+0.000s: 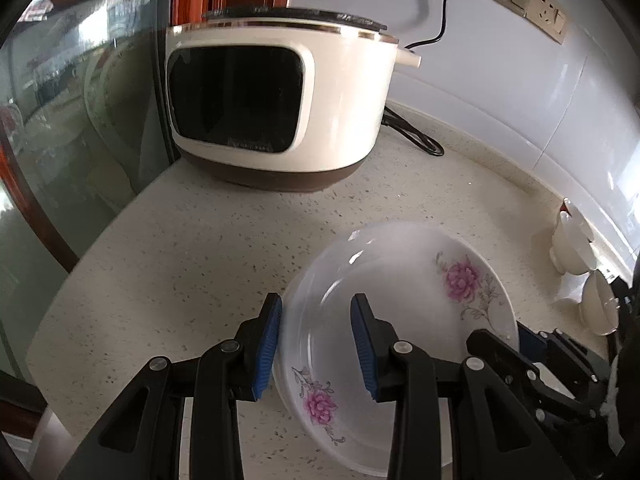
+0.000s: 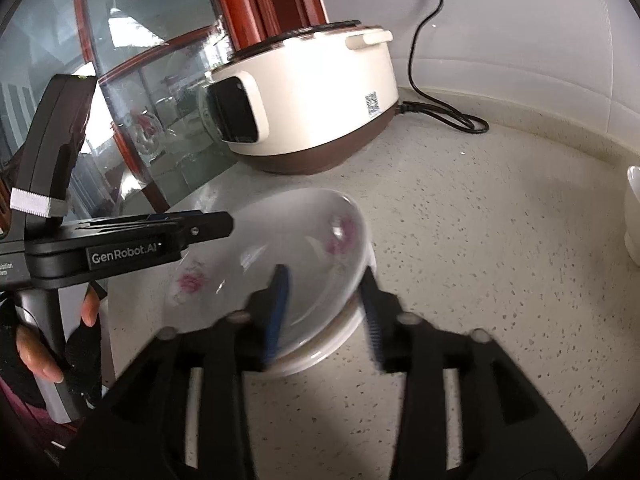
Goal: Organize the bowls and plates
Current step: 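Lower the flower plate onto the plate stack and open both grippers, then move both grippers over to the clear glass bowl by the stove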
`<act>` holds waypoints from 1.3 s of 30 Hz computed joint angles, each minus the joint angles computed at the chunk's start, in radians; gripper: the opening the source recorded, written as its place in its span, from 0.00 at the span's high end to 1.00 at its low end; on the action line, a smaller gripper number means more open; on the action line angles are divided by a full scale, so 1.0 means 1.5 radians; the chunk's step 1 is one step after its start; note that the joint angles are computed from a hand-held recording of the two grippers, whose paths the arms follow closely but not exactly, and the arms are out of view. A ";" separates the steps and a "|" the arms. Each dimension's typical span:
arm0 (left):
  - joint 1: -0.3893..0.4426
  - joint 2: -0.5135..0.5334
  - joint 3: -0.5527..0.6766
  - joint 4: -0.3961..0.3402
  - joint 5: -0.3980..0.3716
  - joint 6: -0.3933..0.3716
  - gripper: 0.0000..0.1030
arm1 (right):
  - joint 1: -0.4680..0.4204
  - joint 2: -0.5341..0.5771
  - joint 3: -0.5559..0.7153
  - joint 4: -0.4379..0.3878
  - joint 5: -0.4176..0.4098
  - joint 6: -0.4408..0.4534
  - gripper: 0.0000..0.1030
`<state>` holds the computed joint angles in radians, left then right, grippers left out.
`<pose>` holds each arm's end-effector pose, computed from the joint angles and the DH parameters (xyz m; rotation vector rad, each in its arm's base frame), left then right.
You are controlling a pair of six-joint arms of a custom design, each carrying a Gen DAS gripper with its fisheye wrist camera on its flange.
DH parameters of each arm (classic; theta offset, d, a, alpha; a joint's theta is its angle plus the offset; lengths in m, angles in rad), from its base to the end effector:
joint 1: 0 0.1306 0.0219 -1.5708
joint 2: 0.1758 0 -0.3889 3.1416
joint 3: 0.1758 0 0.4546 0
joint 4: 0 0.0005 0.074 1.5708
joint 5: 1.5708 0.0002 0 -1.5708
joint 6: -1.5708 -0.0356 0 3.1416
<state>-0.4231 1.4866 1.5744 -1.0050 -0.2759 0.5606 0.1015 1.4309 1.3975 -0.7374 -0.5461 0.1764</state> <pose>0.5290 -0.2281 0.4717 -0.2821 2.4259 -0.0920 0.5602 0.0751 0.4312 -0.5781 2.2017 0.5968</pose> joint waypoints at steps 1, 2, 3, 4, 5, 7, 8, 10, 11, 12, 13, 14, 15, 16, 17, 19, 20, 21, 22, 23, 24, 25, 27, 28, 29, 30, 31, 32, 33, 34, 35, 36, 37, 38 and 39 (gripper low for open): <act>-0.002 -0.002 -0.002 0.006 -0.002 -0.005 0.65 | 0.002 -0.001 -0.001 0.001 0.006 0.005 0.56; -0.006 -0.004 -0.002 0.009 -0.010 -0.011 0.62 | 0.003 -0.002 -0.002 0.002 0.009 0.008 0.56; -0.010 -0.004 -0.001 0.012 -0.021 -0.018 0.62 | 0.002 -0.003 -0.003 0.003 0.011 0.011 0.56; -0.016 -0.004 0.001 0.013 -0.036 -0.028 0.62 | 0.002 -0.004 -0.004 0.005 0.015 0.010 0.56; -0.023 -0.003 0.004 0.015 -0.052 -0.038 0.62 | 0.002 -0.005 -0.005 0.008 0.024 0.010 0.56; -0.035 -0.001 0.010 0.019 -0.080 -0.053 0.57 | 0.001 -0.015 -0.016 0.036 0.047 0.005 0.56; -0.040 -0.001 0.012 0.022 -0.091 -0.059 0.52 | -0.001 -0.023 -0.025 0.057 0.054 0.001 0.55; -0.050 0.002 0.015 0.024 -0.107 -0.071 0.48 | -0.007 -0.044 -0.043 0.103 0.062 -0.013 0.50; -0.054 0.005 0.018 0.023 -0.111 -0.076 0.46 | -0.010 -0.054 -0.053 0.126 0.066 -0.018 0.48; -0.057 0.007 0.019 0.022 -0.112 -0.078 0.43 | -0.013 -0.066 -0.065 0.152 0.075 -0.022 0.42; -0.059 0.010 0.021 0.021 -0.111 -0.079 0.42 | -0.015 -0.075 -0.073 0.171 0.086 -0.022 0.38; -0.060 0.011 0.022 0.020 -0.109 -0.079 0.40 | -0.017 -0.080 -0.076 0.179 0.091 -0.023 0.38; -0.062 0.014 0.024 0.020 -0.109 -0.080 0.39 | -0.019 -0.083 -0.077 0.187 0.093 -0.026 0.38; -0.065 0.016 0.026 0.018 -0.111 -0.082 0.38 | -0.021 -0.084 -0.077 0.188 0.091 -0.029 0.37; -0.067 0.013 0.023 0.017 -0.113 -0.082 0.38 | -0.024 -0.083 -0.076 0.187 0.090 -0.033 0.37; -0.072 0.016 0.026 0.016 -0.116 -0.081 0.37 | -0.028 -0.080 -0.072 0.182 0.090 -0.039 0.36; -0.073 0.017 0.028 0.016 -0.117 -0.081 0.36 | -0.029 -0.077 -0.068 0.179 0.089 -0.042 0.36; -0.074 0.019 0.030 0.016 -0.116 -0.082 0.35 | -0.031 -0.076 -0.066 0.174 0.086 -0.047 0.36; -0.076 0.020 0.032 0.016 -0.117 -0.082 0.34 | -0.034 -0.074 -0.064 0.172 0.083 -0.051 0.36; -0.079 0.022 0.035 0.014 -0.121 -0.081 0.34 | -0.034 -0.072 -0.062 0.171 0.083 -0.053 0.36; -0.081 0.023 0.037 0.012 -0.126 -0.081 0.34 | -0.036 -0.071 -0.060 0.171 0.085 -0.055 0.35; -0.081 0.023 0.037 0.012 -0.126 -0.081 0.34 | -0.039 -0.071 -0.060 0.174 0.088 -0.058 0.35; -0.082 0.025 0.038 0.012 -0.122 -0.079 0.32 | -0.043 -0.071 -0.061 0.184 0.093 -0.065 0.33; -0.083 0.026 0.039 0.012 -0.121 -0.076 0.32 | -0.046 -0.071 -0.061 0.191 0.098 -0.072 0.32; -0.086 0.026 0.038 0.012 -0.121 -0.074 0.31 | -0.050 -0.073 -0.063 0.197 0.101 -0.079 0.31; -0.088 0.028 0.040 0.014 -0.122 -0.073 0.30 | -0.056 -0.077 -0.065 0.205 0.103 -0.090 0.30; -0.091 0.030 0.042 0.016 -0.123 -0.073 0.30 | -0.062 -0.077 -0.065 0.211 0.102 -0.099 0.27; -0.094 0.033 0.045 0.018 -0.124 -0.075 0.30 | -0.070 -0.080 -0.066 0.219 0.103 -0.111 0.25; -0.098 0.036 0.047 0.021 -0.123 -0.077 0.29 | -0.078 -0.084 -0.069 0.234 0.112 -0.129 0.21; -0.102 0.039 0.051 0.026 -0.122 -0.080 0.29 | -0.086 -0.090 -0.074 0.249 0.124 -0.147 0.19; -0.107 0.043 0.055 0.033 -0.123 -0.083 0.28 | -0.094 -0.094 -0.077 0.263 0.132 -0.164 0.18; -0.113 0.046 0.059 0.042 -0.122 -0.087 0.26 | -0.108 -0.098 -0.080 0.281 0.138 -0.191 0.16; -0.117 0.049 0.063 0.050 -0.121 -0.090 0.25 | -0.119 -0.097 -0.077 0.291 0.138 -0.211 0.13; -0.123 0.052 0.067 0.063 -0.118 -0.094 0.23 | -0.130 -0.097 -0.077 0.301 0.138 -0.234 0.12; -0.129 0.056 0.071 0.080 -0.114 -0.099 0.22 | -0.143 -0.098 -0.076 0.309 0.143 -0.259 0.09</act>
